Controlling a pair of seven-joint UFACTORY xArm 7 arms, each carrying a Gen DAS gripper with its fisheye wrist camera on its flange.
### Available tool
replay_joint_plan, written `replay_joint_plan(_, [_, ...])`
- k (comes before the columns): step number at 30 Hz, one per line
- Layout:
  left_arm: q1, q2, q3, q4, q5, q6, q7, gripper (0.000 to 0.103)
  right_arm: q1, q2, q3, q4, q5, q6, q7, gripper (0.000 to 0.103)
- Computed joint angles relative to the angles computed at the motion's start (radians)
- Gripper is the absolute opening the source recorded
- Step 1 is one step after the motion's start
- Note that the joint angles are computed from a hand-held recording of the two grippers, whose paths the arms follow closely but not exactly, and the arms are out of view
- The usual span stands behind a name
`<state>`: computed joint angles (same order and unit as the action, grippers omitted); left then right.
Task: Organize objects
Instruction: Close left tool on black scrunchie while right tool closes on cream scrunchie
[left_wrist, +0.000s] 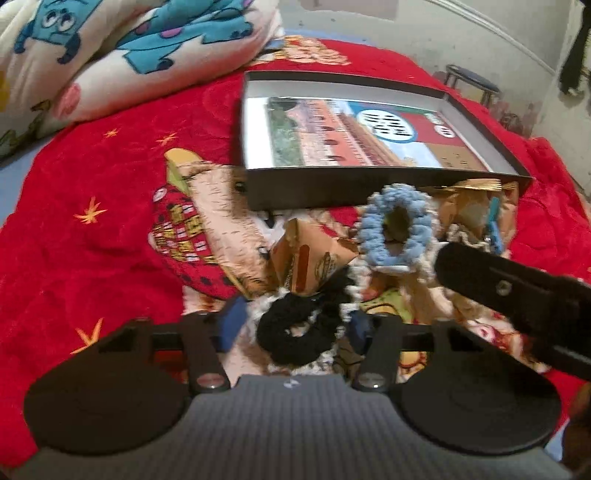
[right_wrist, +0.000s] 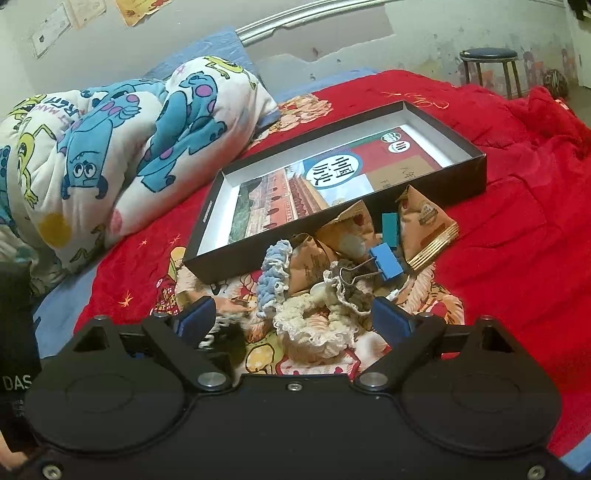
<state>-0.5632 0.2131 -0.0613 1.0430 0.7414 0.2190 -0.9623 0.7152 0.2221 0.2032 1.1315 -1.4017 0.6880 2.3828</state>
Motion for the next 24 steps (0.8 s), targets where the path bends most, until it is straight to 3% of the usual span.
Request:
replay_joint_plan(5, [-0.006,-0.005,0.006,0.007,0.034,0.032,-0.022,0.034,-0.001,-0.001,0.000,-0.002,0.013,0.002,-0.003,0.091])
replay_joint_plan(19, [0.045,-0.048,-0.024,-0.041,-0.046,0.004,0.039,0.023,0.005,0.027,-0.011,0.013,0.031,-0.005,-0.032,0.090])
replay_joint_plan(24, [0.046,-0.070,-0.019,-0.054,0.014,0.015,-0.008,0.023,0.004,0.040,-0.020,0.020,0.041,-0.022,-0.036,0.077])
